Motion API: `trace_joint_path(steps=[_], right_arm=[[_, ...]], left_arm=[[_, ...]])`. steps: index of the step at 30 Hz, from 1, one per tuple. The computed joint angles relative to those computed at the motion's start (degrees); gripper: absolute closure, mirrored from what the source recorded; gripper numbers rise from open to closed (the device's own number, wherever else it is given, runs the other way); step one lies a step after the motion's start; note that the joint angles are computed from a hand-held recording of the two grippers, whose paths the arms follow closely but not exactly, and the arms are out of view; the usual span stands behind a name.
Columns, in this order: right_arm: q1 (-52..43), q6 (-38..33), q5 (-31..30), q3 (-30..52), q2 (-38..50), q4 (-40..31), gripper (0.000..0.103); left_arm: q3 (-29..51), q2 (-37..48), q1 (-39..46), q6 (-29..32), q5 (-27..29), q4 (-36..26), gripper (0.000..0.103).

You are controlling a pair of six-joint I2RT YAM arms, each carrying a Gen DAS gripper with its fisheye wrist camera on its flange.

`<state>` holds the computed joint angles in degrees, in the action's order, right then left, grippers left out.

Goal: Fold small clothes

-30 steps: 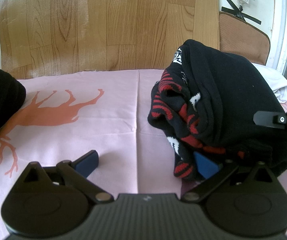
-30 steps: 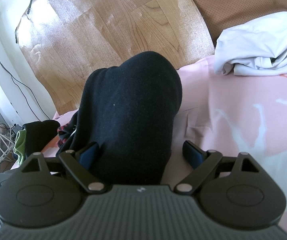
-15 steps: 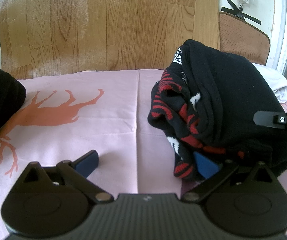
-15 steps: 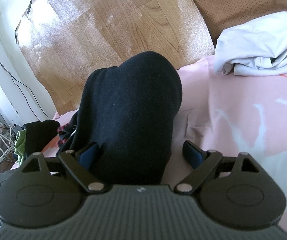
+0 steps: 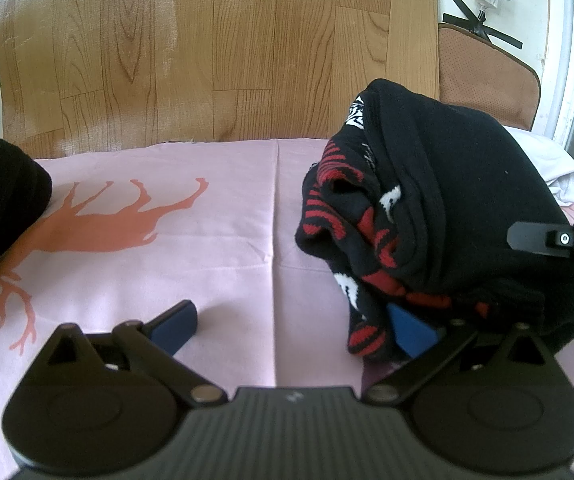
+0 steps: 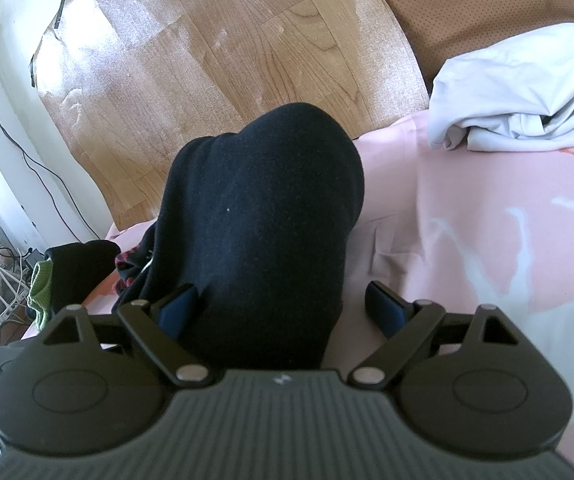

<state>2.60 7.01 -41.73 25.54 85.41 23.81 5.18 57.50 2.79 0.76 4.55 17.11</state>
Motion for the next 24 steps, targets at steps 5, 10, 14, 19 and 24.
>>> trace_joint_path(steps=[5,10,14,19,24], right_arm=[[0.22,0.41,0.26,-0.25,-0.14,0.35,0.011],[0.27,0.5,0.29,-0.28,-0.17,0.4,0.011],[0.5,0.57,0.67,-0.45,-0.45,0.4,0.011],[0.47,0.66,0.66,-0.49,-0.44,0.52,0.011],[0.32,0.65,0.44,-0.47,-0.39,0.5,0.011]], left_arm=[[-0.01,0.05,0.22,0.13,0.19,0.05,0.0],[-0.01,0.06,0.26,0.16,0.23,0.05,0.0],[0.0,0.06,0.14,0.1,0.13,0.05,0.0],[0.0,0.07,0.23,0.15,0.21,0.05,0.0],[0.0,0.07,0.25,0.16,0.23,0.05,0.0]])
